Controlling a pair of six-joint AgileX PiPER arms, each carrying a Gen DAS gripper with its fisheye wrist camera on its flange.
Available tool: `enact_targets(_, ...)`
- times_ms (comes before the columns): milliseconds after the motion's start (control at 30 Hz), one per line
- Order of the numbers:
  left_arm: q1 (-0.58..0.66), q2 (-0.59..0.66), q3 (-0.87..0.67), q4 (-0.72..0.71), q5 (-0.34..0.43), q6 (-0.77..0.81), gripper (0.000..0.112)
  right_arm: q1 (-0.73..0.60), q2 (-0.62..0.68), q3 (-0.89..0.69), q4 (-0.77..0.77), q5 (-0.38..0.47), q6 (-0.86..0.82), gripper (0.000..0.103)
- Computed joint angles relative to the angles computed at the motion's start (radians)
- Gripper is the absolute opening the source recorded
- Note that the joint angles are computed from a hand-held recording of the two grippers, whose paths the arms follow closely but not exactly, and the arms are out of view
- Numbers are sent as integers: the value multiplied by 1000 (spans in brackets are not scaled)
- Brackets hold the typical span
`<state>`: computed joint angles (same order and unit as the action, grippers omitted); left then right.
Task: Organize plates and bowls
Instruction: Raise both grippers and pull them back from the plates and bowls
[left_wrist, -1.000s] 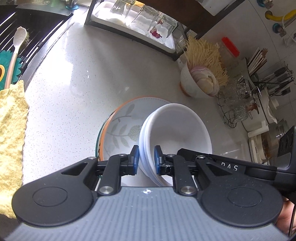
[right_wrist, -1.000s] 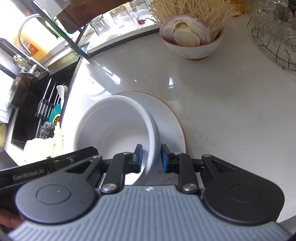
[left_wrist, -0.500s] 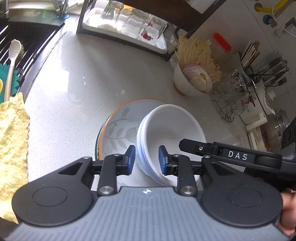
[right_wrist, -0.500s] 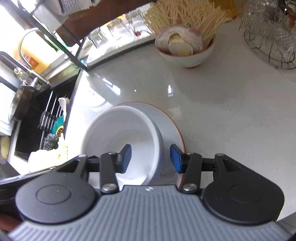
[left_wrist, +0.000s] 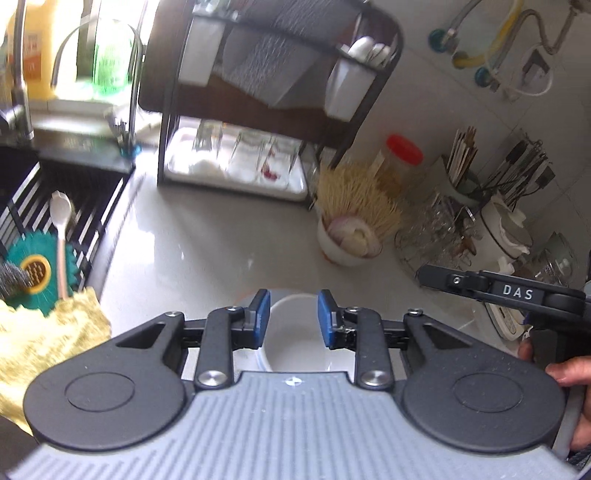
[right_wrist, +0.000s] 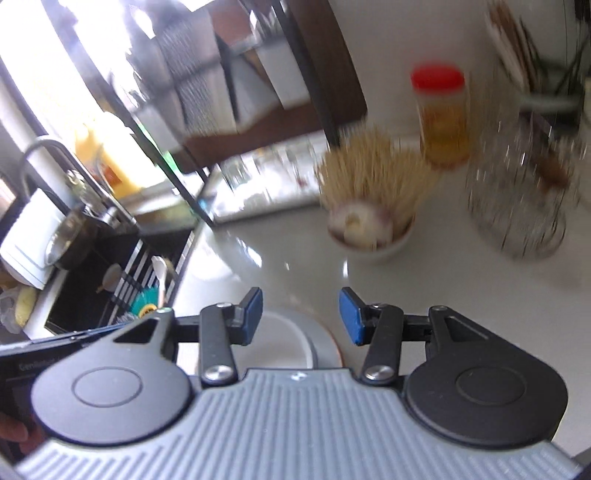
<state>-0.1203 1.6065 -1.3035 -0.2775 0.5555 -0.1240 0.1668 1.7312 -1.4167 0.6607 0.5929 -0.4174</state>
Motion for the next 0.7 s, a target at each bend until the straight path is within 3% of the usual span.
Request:
enact_targets(200, -140, -143, -13, 332, 49, -342, 39, -99, -159, 93, 199, 45, -234, 49)
enact_targets(467, -437, -281, 39, 817, 199, -866, 40, -250, -349, 222, 362, 169, -453, 50)
enact_targets(700, -679, -333, 34, 1055, 434, -1129, 40, -404, -474, 329, 455, 291, -594, 50)
